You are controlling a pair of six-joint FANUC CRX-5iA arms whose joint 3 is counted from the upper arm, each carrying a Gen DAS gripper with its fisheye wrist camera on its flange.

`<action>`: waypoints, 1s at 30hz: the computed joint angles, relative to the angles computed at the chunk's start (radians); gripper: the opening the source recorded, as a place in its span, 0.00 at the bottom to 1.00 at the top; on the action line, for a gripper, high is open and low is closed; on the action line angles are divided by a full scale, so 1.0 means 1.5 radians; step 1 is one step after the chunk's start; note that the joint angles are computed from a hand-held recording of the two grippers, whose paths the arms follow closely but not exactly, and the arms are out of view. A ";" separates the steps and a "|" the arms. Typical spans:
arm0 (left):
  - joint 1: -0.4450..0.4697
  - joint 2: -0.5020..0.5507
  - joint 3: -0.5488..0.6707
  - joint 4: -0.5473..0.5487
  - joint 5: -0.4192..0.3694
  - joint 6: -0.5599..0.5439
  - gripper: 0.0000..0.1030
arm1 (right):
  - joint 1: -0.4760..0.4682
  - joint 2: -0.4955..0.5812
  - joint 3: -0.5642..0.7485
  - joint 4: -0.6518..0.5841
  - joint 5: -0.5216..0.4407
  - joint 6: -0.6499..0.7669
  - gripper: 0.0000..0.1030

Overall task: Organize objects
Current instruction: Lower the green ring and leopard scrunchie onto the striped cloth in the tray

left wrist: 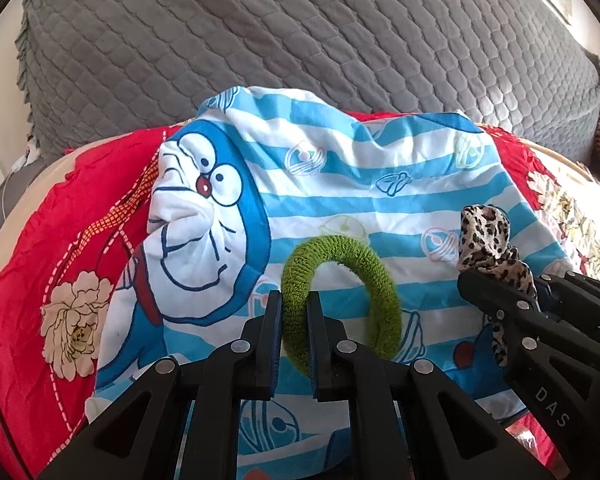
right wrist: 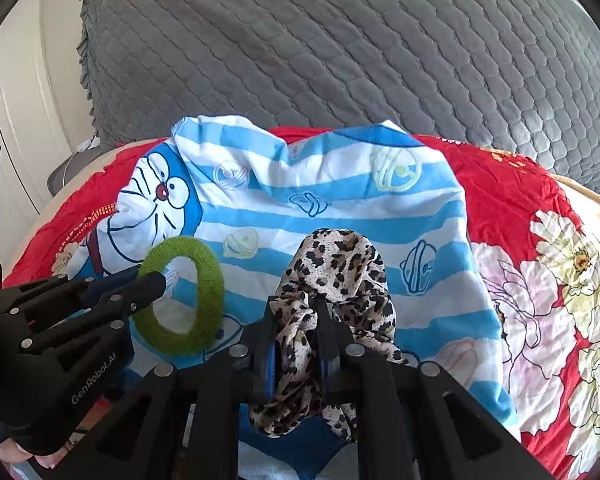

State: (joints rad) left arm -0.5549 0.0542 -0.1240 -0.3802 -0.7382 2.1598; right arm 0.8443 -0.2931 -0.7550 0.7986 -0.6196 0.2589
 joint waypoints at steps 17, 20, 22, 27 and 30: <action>0.033 0.008 -0.019 0.071 0.010 -0.044 0.13 | 0.003 0.019 0.020 -0.060 -0.017 0.050 0.17; 0.037 0.008 -0.022 0.082 0.013 -0.052 0.14 | 0.004 0.019 0.021 -0.061 -0.021 0.050 0.17; 0.035 0.010 -0.020 0.078 0.007 -0.047 0.15 | 0.004 0.020 0.021 -0.062 -0.021 0.051 0.18; 0.033 0.013 -0.017 0.073 -0.003 -0.038 0.26 | 0.005 0.022 0.025 -0.069 -0.025 0.057 0.18; 0.039 0.004 -0.029 0.091 0.011 -0.052 0.43 | 0.004 0.021 0.026 -0.070 -0.025 0.058 0.22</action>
State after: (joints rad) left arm -0.4966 0.0605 -0.1677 -0.2436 -0.7212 2.0819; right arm 0.8509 -0.2611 -0.7160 0.6933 -0.6578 0.3453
